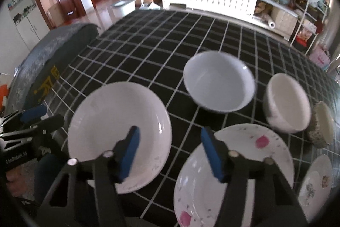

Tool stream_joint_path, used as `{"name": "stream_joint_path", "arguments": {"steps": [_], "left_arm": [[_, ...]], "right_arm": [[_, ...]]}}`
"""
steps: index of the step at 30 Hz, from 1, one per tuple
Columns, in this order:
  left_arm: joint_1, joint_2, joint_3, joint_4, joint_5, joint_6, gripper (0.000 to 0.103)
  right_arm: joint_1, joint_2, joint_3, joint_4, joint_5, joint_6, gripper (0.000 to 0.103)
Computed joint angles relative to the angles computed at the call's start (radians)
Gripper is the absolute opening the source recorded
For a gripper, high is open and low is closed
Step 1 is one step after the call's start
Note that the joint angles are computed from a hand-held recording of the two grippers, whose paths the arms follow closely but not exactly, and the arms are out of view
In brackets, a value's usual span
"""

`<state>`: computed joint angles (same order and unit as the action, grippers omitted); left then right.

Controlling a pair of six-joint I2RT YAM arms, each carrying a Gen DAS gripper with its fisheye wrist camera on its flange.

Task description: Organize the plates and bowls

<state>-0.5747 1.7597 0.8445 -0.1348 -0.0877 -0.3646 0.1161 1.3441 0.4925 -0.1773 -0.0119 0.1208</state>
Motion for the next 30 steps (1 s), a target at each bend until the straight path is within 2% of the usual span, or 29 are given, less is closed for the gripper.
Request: {"name": "stream_joint_path", "arguments": {"steps": [3,6,7,8,10,14,18,19,30], "left_arm": [[0.016,0.041,0.007,0.011,0.012,0.005,0.059],[0.032,0.075,0.014,0.018,0.035,0.009,0.051],[0.038,0.091,0.02,0.016,0.042,0.01,0.045],[0.041,0.101,0.021,0.017,0.045,0.007,0.032],[0.051,0.132,0.037,0.007,0.07,0.006,0.021],[0.065,0.152,0.035,0.026,0.101,0.022,0.02],[0.065,0.157,0.037,0.033,0.121,0.026,0.013],[0.063,0.159,0.039,0.034,0.126,0.029,0.01],[0.067,0.174,0.068,0.013,0.116,0.036,0.01]], "right_arm": [[-0.013,0.091,0.031,0.014,-0.021,-0.003,0.058],[-0.021,0.153,0.048,0.024,-0.037,0.0,0.056],[-0.022,0.168,0.051,0.026,-0.037,0.002,0.054],[-0.019,0.182,0.05,0.034,-0.039,0.007,0.054],[-0.023,0.203,0.051,0.043,-0.05,0.01,0.049],[-0.022,0.225,0.04,0.08,-0.071,0.007,0.039],[-0.027,0.279,0.057,0.07,-0.076,0.01,0.02],[-0.027,0.275,0.05,0.08,-0.078,0.014,0.02],[-0.01,0.27,0.069,0.082,-0.046,0.04,0.019]]}}
